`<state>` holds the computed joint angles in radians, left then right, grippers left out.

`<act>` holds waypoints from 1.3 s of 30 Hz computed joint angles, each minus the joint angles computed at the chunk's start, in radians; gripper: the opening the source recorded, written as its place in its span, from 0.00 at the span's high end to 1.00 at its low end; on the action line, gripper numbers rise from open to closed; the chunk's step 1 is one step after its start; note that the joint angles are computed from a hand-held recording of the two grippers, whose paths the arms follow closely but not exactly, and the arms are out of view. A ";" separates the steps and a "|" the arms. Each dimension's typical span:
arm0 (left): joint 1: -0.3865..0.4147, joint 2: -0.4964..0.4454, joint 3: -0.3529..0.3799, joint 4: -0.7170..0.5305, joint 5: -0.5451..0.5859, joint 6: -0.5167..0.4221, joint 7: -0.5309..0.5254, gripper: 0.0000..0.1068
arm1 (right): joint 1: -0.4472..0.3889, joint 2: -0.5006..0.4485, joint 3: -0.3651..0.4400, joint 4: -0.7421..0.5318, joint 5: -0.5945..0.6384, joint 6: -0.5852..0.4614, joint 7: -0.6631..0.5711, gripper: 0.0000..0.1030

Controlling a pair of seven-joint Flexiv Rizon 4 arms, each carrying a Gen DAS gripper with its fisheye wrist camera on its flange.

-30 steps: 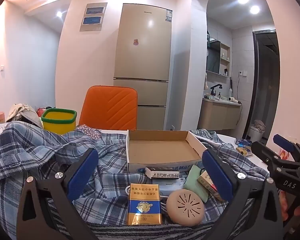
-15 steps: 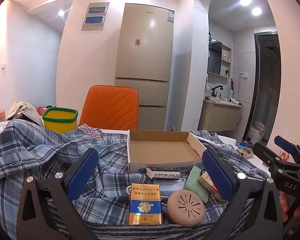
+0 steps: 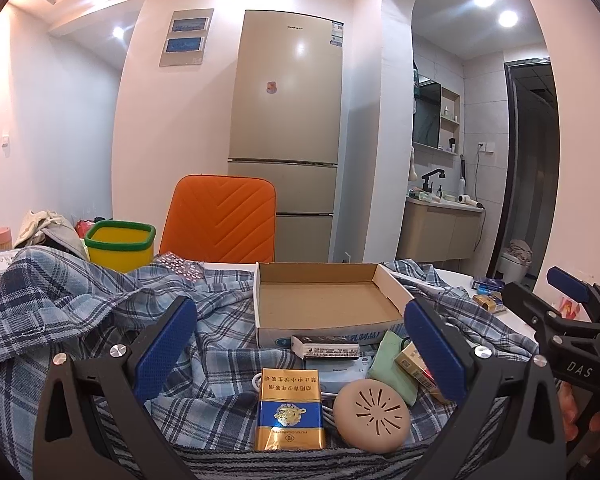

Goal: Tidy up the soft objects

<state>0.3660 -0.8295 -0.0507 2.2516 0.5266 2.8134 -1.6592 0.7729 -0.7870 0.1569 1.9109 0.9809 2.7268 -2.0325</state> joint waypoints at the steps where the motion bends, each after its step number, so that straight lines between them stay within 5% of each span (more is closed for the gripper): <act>1: 0.000 -0.001 0.000 -0.001 0.000 0.000 -0.001 0.04 | 0.000 0.000 0.000 0.000 -0.001 0.000 0.001 0.00; 39: -0.003 0.002 0.001 0.006 -0.004 -0.009 0.009 0.04 | 0.000 0.002 0.001 0.001 0.001 0.003 -0.004 0.00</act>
<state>0.3632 -0.8272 -0.0501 2.2573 0.5222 2.8048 -1.6501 0.7728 -0.7846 0.1583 1.9114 0.9816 2.7294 -2.0364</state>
